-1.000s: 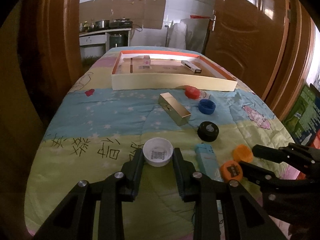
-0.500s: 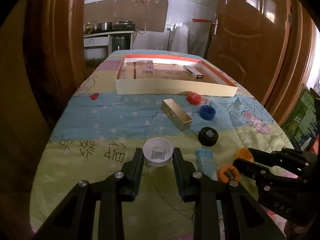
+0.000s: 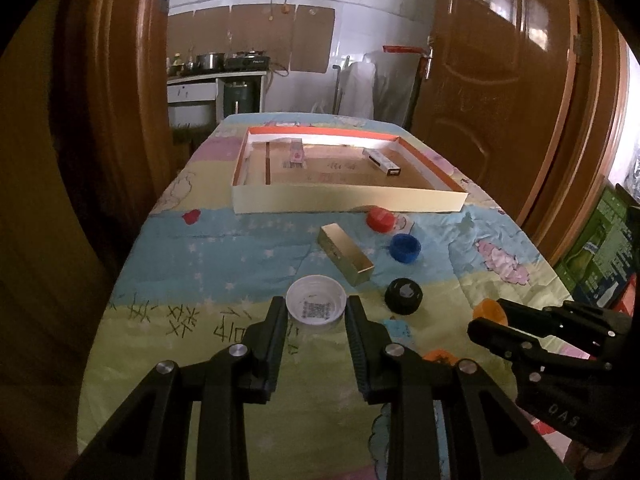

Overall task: Organize rigid objects
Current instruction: 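Carry the orange cap with the right tool while the left tool carries the white cup toward the tray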

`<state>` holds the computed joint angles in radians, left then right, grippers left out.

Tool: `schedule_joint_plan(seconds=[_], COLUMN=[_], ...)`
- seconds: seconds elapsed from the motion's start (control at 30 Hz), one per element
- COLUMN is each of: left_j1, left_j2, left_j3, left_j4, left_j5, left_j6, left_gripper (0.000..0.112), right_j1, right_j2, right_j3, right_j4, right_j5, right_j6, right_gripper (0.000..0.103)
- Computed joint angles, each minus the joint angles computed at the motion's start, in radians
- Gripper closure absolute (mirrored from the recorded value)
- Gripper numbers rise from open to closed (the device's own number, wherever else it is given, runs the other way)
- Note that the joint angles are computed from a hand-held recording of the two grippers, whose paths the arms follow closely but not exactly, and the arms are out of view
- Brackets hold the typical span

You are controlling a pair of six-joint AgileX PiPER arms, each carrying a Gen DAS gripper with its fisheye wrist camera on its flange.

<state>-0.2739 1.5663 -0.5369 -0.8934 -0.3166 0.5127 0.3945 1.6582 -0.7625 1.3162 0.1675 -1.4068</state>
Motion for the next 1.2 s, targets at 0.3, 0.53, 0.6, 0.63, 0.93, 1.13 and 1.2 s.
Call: schedule_joint_plan(seconds=[0.3, 0.53, 0.6, 0.63, 0.93, 1.13, 1.2], left_j1=[-0.007, -0.001, -0.001, -0.002, 0.008, 0.04, 0.052], left_j2=[-0.016, -0.014, -0.01, -0.01, 0.033, 0.066, 0.077], left_j3=[-0.068, -0.136, -0.159, -0.167, -0.283, -0.353, -0.375], left_j4=[-0.194, -0.353, -0.407, -0.428, -0.646, -0.78, -0.815], left_j5=[0.026, 0.03, 0.028, 0.024, -0.015, -0.014, -0.013], left_j6=[0.223, 0.404, 0.462, 0.486, 0.739, 0.876, 0.915], left_gripper=[0.082, 0.082, 0.082, 0.082, 0.082, 0.082, 0.082], right_j1=[-0.007, -0.017, -0.02, -0.021, -0.046, -0.057, -0.062], right_j2=[-0.012, -0.005, -0.001, 0.002, 0.025, 0.046, 0.057], right_j3=[-0.028, -0.077, -0.098, -0.109, -0.203, -0.258, -0.274], right_j4=[-0.071, -0.151, -0.19, -0.213, -0.349, -0.379, -0.372], right_j5=[0.011, 0.014, 0.012, 0.011, 0.023, 0.029, 0.035], right_j6=[0.068, 0.141, 0.174, 0.195, 0.31, 0.335, 0.33], right_gripper=[0.073, 0.073, 0.073, 0.073, 0.073, 0.073, 0.073])
